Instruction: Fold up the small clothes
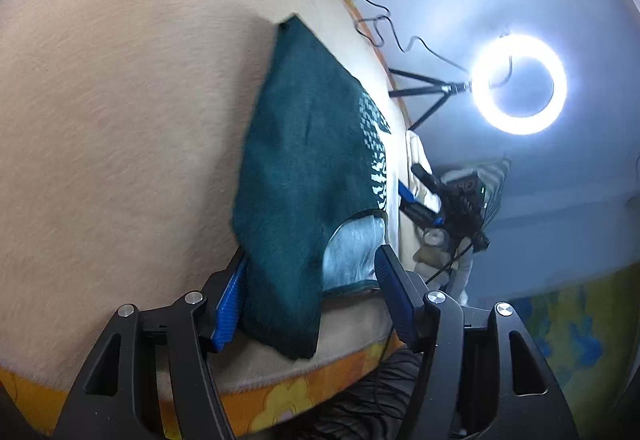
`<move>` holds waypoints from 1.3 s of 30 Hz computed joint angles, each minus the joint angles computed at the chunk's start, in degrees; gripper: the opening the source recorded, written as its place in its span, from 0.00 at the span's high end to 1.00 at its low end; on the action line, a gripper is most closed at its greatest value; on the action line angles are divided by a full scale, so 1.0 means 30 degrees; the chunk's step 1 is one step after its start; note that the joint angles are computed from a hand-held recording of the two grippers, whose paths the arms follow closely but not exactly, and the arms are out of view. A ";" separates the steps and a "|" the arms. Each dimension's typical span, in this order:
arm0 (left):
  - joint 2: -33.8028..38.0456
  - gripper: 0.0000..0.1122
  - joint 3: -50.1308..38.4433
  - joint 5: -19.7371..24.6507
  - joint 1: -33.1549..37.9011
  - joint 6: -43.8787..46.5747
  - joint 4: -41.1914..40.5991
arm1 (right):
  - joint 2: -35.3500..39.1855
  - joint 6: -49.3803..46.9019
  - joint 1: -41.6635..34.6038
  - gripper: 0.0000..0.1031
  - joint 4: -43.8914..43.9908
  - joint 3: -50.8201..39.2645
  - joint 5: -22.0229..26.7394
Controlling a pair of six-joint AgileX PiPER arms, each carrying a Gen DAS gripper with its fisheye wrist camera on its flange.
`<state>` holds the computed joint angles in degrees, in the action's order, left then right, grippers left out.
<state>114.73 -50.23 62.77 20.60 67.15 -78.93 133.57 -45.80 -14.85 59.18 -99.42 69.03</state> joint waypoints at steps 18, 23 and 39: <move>-0.0950 0.96 0.0724 -0.3151 -0.2139 0.2134 -0.1168 | -0.1176 -0.0491 0.2546 0.97 -0.1282 0.0899 -0.2544; -0.2070 0.96 0.0878 -0.3957 -0.2681 0.2862 -0.1563 | -0.3075 -0.0483 0.3216 0.99 -0.2528 0.2060 -0.4127; -0.1790 0.97 -0.0031 -0.3624 -0.3062 0.3166 -0.1772 | -0.4671 0.1540 0.3389 0.99 -0.5247 0.1217 -0.4410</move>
